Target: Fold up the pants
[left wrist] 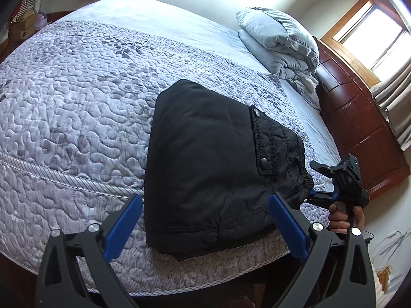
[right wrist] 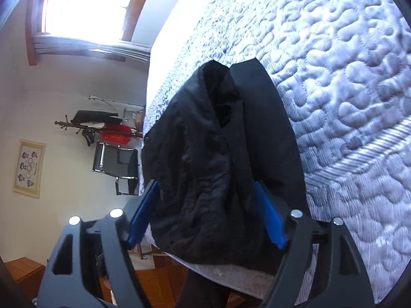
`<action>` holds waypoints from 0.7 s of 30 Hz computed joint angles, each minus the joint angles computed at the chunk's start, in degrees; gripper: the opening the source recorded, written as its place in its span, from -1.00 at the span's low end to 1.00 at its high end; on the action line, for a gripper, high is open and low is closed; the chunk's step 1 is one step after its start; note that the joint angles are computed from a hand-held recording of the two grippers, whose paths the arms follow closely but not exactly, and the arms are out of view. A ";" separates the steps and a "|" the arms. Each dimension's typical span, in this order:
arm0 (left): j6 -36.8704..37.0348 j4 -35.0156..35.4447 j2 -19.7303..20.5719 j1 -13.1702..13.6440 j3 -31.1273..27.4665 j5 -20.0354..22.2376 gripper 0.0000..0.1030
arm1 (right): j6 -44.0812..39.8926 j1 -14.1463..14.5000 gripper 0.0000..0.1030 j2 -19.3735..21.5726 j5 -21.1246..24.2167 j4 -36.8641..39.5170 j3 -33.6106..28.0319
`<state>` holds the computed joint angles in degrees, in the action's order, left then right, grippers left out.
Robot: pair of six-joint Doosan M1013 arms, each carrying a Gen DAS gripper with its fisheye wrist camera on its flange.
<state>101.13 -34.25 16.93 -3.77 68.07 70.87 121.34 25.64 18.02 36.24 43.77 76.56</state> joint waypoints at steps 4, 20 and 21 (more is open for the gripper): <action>-0.39 -0.85 -0.02 0.17 0.09 0.07 0.92 | 0.03 0.44 0.48 -1.26 -0.46 0.18 1.43; 0.95 -1.12 -0.91 -0.25 -0.72 -0.80 0.92 | 8.88 2.74 -0.34 1.24 6.31 -10.75 -5.06; 1.01 -1.07 -0.93 -0.31 -0.96 -0.83 0.92 | 9.03 2.91 -0.35 1.18 6.38 -11.53 -5.66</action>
<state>102.14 -35.31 16.00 -4.07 67.11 70.04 130.37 28.55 19.20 42.62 32.24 70.90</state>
